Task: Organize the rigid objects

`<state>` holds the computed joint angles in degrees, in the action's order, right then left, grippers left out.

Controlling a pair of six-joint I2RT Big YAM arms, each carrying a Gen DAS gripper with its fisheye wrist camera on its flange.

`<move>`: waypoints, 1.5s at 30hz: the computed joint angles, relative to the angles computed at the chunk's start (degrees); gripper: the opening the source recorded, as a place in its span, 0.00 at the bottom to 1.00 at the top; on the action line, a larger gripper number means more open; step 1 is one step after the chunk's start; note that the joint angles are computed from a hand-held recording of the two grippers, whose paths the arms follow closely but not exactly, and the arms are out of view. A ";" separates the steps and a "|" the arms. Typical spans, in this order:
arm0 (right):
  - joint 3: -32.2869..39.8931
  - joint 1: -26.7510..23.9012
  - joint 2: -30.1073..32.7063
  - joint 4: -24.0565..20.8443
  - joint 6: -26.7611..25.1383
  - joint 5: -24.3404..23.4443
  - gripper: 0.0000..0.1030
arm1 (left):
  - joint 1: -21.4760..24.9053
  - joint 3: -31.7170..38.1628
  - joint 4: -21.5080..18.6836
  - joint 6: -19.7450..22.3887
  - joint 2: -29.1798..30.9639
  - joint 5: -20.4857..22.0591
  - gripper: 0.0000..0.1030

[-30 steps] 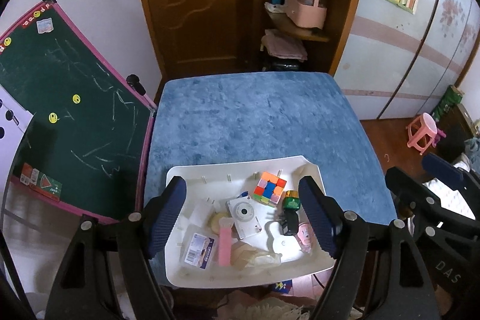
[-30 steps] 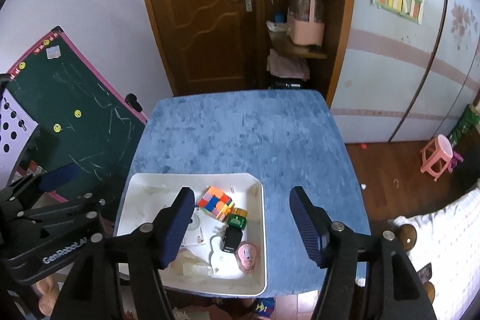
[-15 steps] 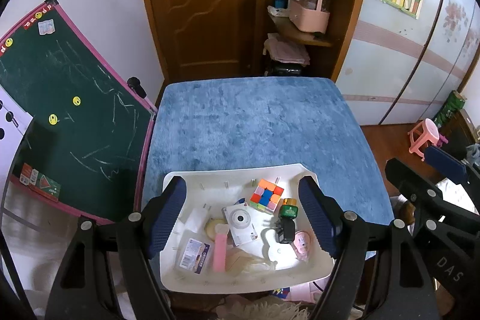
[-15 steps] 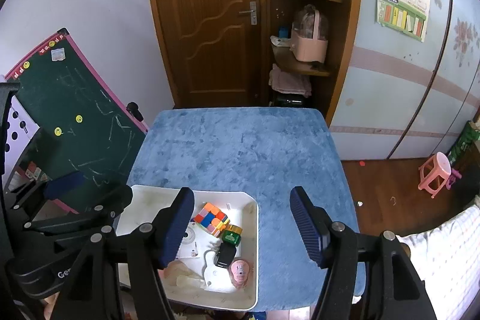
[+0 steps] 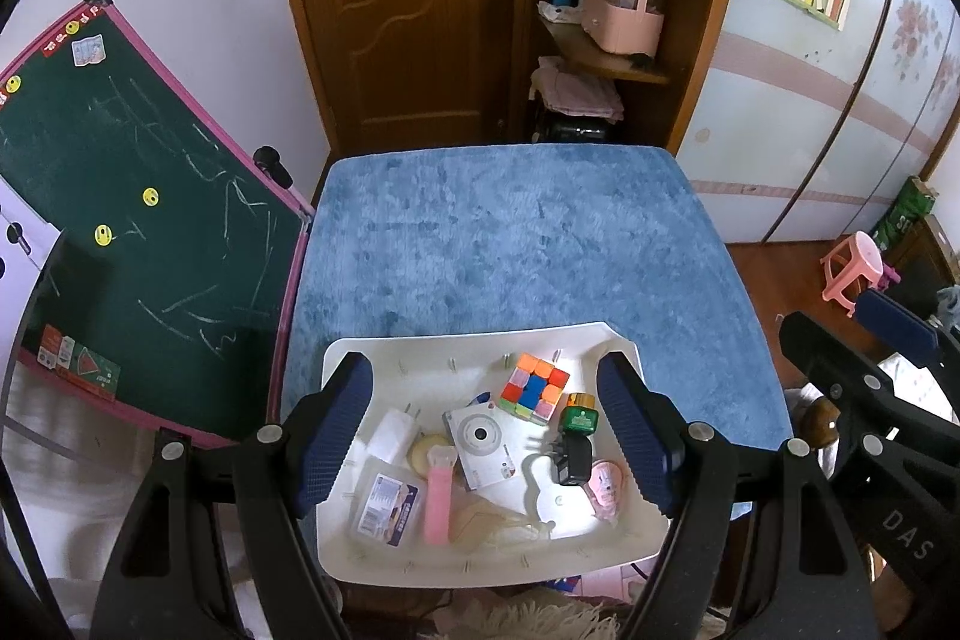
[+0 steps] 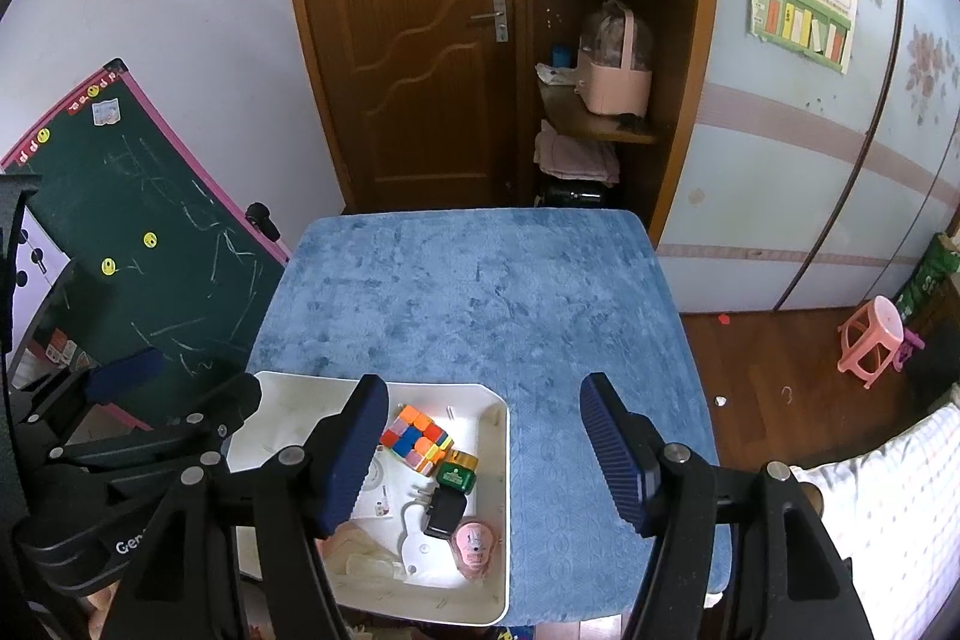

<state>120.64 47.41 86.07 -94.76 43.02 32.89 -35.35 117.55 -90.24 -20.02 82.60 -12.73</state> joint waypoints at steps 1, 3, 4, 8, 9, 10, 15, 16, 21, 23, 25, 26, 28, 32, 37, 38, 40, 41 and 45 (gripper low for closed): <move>0.02 0.00 0.01 -0.04 0.06 0.06 0.65 | -0.01 -0.11 -0.04 0.01 -0.05 -0.05 0.78; 0.04 -0.06 0.00 0.01 -0.05 -0.16 0.65 | -0.13 -0.56 0.03 -0.06 -0.27 -0.10 0.78; 0.05 -0.06 -0.01 -0.01 -0.06 -0.16 0.65 | -0.15 -0.61 0.03 -0.05 -0.28 -0.09 0.78; -0.08 -0.14 -0.06 0.11 -0.21 -0.28 0.65 | -0.06 -0.73 -0.29 -0.27 -0.47 -0.08 0.78; -0.08 -0.14 -0.05 0.13 -0.29 -0.22 0.65 | -0.07 -0.69 -0.39 -0.27 -0.48 -0.04 0.78; -0.09 -0.11 -0.03 0.10 -0.21 -0.18 0.65 | -0.09 -0.85 -0.44 -0.29 -0.60 0.00 0.78; -0.37 -0.11 -0.08 0.31 -0.23 -0.31 0.65 | -0.07 -0.83 -0.89 -0.20 -0.60 0.29 0.78; -0.39 -0.15 -0.07 0.34 -0.21 -0.29 0.65 | -0.05 -0.97 -0.96 -0.27 -0.71 0.42 0.78; -0.87 -0.05 -0.29 0.63 -0.34 -0.39 0.65 | 0.09 -1.05 -1.47 -0.42 -0.68 0.98 0.78; -0.91 -0.08 -0.28 0.60 -0.23 -0.42 0.65 | 0.08 -1.18 -1.57 -0.47 -0.84 1.12 0.78; -1.10 0.07 -0.37 0.69 -0.15 -0.40 0.65 | 0.08 -1.29 -1.36 -0.36 -0.89 1.03 0.78; -1.45 0.23 -0.55 0.81 0.01 -0.34 0.65 | 0.06 -1.37 -1.32 -0.39 -0.95 0.96 0.78; -1.91 0.42 -0.79 1.04 0.12 -0.26 0.65 | 0.12 -1.38 -1.27 -0.27 -0.92 1.05 0.78; -1.96 0.45 -0.80 1.02 0.22 -0.27 0.65 | 0.12 -1.32 -1.38 -0.31 -0.95 1.01 0.78; -1.97 0.47 -0.81 1.04 0.23 -0.22 0.65 | 0.28 -1.15 -1.35 -0.07 -0.79 1.17 0.78; -2.00 0.45 -0.84 1.09 0.14 -0.23 0.65 | 0.29 -1.23 -1.30 -0.03 -0.85 1.18 0.78; -1.98 0.48 -0.82 1.05 0.16 -0.19 0.65 | 0.28 -1.18 -1.32 -0.04 -0.80 1.11 0.78; -2.12 0.54 -0.89 1.12 0.11 -0.15 0.65 | 0.25 -1.41 -1.18 0.00 -0.99 1.06 0.78; -2.17 0.60 -0.92 1.09 0.21 -0.28 0.65 | 0.07 -1.08 -1.46 -0.20 -0.97 0.73 0.78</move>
